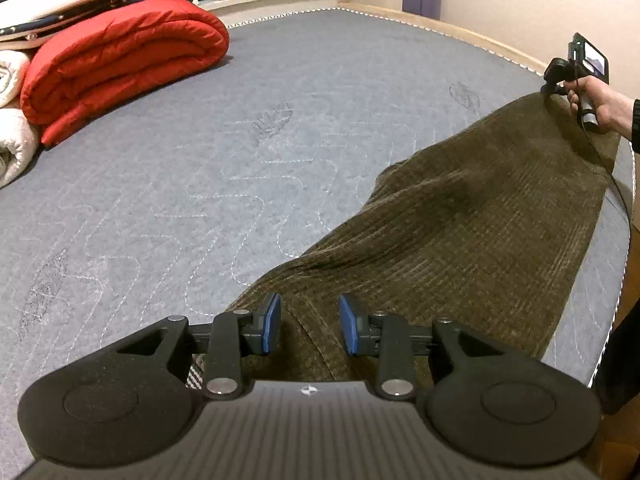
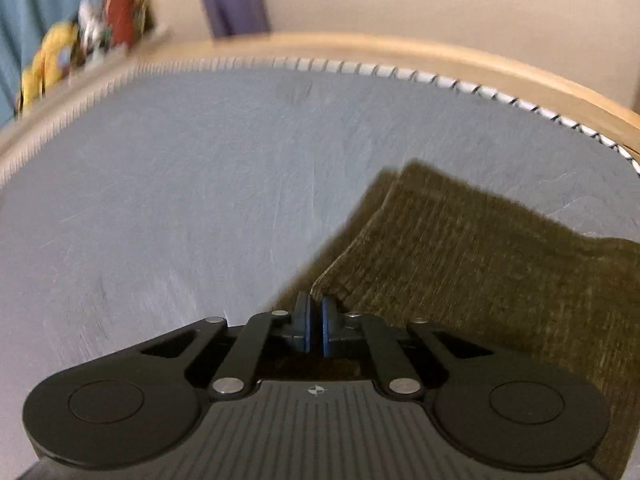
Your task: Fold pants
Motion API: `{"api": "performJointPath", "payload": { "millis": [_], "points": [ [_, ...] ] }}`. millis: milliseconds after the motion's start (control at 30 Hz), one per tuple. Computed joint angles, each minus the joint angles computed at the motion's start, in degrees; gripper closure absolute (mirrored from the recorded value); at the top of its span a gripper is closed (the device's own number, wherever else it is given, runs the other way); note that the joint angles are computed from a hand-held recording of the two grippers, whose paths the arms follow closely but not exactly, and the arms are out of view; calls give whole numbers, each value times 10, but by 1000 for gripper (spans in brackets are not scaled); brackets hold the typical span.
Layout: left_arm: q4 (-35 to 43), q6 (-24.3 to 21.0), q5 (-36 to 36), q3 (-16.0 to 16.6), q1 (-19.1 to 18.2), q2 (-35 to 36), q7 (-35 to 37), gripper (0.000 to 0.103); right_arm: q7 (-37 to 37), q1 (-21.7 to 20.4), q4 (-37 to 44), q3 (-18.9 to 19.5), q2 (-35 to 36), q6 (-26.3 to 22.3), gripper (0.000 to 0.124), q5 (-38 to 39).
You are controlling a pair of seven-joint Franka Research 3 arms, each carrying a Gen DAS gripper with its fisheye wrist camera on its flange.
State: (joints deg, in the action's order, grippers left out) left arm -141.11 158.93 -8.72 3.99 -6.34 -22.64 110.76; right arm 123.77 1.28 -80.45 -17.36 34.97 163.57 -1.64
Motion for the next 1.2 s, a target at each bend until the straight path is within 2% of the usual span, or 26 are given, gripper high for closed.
{"api": "performJointPath", "payload": {
  "millis": [33,67,200,233,267,300,333,367,433,600,667,733,800,867,900,967,1033,1067,1100,1133,1167,1200],
  "points": [
    [0,2,-4,2,-2,1,0,67,-2,-5,-3,3,-1,22,120,4],
    [0,6,-7,2,-2,3,-1,67,-16,-20,-3,22,-2,25,120,20],
    [8,-9,20,-14,27,19,-35,67,-52,-51,7,61,6,-14,115,68],
    [17,-36,46,-28,50,28,-66,72,-56,-48,3,57,6,-18,111,67],
    [30,-76,70,-39,72,40,-99,95,-58,-42,-6,48,0,-14,95,61],
    [41,-109,91,-44,88,51,-128,101,-52,-30,-16,33,-6,-11,86,50],
    [42,-115,73,-33,83,51,-120,101,-50,-25,-27,25,-13,0,73,44],
    [47,-125,56,-26,80,50,-117,101,-57,-27,-46,27,-26,20,71,45],
    [49,-133,58,-31,84,44,-130,101,-88,-41,-68,46,-47,38,70,58],
    [29,-70,22,-16,73,19,-136,97,-220,-93,-125,125,-101,72,67,126],
    [43,-113,54,-26,99,33,-181,101,-288,-116,-125,163,-110,73,61,158],
    [43,-123,13,-4,86,28,-162,101,-357,-137,-151,201,-136,90,58,195],
    [30,-105,-11,1,90,8,-179,95,-418,-159,-168,237,-160,92,58,242],
    [18,-89,3,-6,106,-12,-211,67,-499,-190,-185,286,-185,89,56,311],
    [13,-91,-1,0,105,-20,-217,58,-540,-203,-193,307,-199,86,56,346],
    [9,-118,-26,20,97,-28,-223,34,-630,-225,-205,345,-220,78,52,418],
    [9,-144,-45,31,96,-20,-230,29,-699,-233,-216,362,-241,69,51,475],
    [8,-153,-63,39,92,-15,-226,31,-719,-232,-221,363,-250,62,51,495],
    [7,-160,-93,52,83,-12,-211,38,-736,-230,-225,362,-259,54,51,513],
    [5,-164,-118,61,75,-11,-190,59,-744,-227,-230,358,-267,47,51,525],
    [3,-159,-111,54,80,-15,-174,73,-749,-223,-234,353,-273,42,51,536],
    [-2,-149,-110,54,79,-31,-144,75,-747,-217,-237,346,-278,39,51,542]
  ]
}}
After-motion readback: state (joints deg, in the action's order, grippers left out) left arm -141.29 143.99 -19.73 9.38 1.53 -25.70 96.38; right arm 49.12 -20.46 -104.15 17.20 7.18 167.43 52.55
